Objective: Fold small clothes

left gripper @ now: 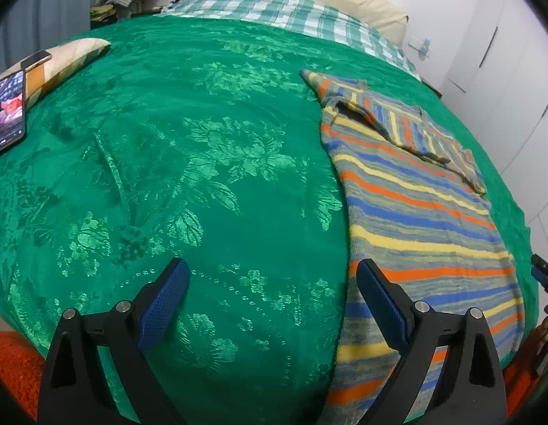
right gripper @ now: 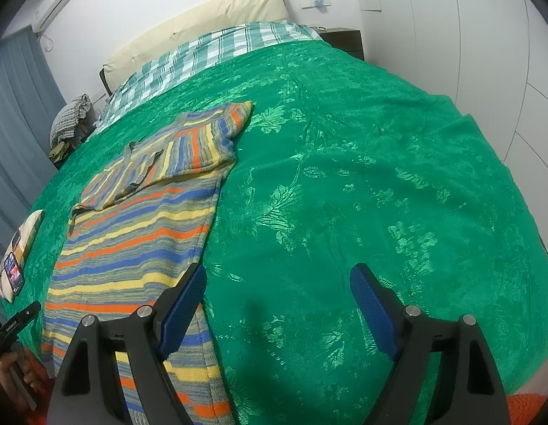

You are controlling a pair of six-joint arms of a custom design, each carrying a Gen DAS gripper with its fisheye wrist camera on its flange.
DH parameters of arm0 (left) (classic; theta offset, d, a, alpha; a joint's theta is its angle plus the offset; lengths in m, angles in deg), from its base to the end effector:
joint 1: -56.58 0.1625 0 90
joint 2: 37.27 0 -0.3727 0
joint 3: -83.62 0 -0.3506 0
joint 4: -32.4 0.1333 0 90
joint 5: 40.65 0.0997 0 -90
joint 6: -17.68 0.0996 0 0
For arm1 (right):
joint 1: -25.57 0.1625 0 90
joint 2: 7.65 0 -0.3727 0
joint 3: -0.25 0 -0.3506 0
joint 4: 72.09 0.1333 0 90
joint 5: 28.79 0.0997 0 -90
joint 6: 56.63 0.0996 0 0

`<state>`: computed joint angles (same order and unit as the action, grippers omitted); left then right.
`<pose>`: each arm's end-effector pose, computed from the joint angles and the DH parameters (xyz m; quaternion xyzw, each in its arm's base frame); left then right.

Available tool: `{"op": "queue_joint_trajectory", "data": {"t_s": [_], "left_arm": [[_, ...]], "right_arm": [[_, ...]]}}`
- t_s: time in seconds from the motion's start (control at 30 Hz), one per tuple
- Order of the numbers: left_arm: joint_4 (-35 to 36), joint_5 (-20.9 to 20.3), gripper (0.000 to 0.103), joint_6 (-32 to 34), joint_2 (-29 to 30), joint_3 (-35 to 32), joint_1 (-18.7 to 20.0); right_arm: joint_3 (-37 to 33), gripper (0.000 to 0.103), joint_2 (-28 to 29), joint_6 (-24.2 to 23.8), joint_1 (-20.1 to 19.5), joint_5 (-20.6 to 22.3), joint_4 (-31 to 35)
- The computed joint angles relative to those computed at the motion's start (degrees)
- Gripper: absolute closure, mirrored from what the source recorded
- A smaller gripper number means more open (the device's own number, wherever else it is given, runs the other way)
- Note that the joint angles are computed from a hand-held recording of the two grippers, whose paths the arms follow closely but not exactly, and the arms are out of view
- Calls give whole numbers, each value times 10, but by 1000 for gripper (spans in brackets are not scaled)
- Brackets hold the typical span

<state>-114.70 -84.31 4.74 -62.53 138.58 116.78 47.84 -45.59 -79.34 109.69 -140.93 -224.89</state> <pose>-0.2004 -0.7631 0.1327 0.0388 0.8972 -0.3421 0.2766 0.0161 -0.7789 0.3573 0.0435 -0.8808 0.3831 0.2748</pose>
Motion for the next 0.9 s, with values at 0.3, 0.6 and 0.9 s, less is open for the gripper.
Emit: {"op": "queue_joint_trajectory", "data": {"t_s": [0.3,0.6,0.9], "left_arm": [[2,3,7,-4,1,0,1],[3,4,7,-5,1,-1,1],[7,6,7,-7,3,-5,2]], "right_arm": [[-1,20,0,0,0,-1,1],[-2,20,2,0,0,-2,1],[-4,20,4,-1,-1,-2,2]]}}
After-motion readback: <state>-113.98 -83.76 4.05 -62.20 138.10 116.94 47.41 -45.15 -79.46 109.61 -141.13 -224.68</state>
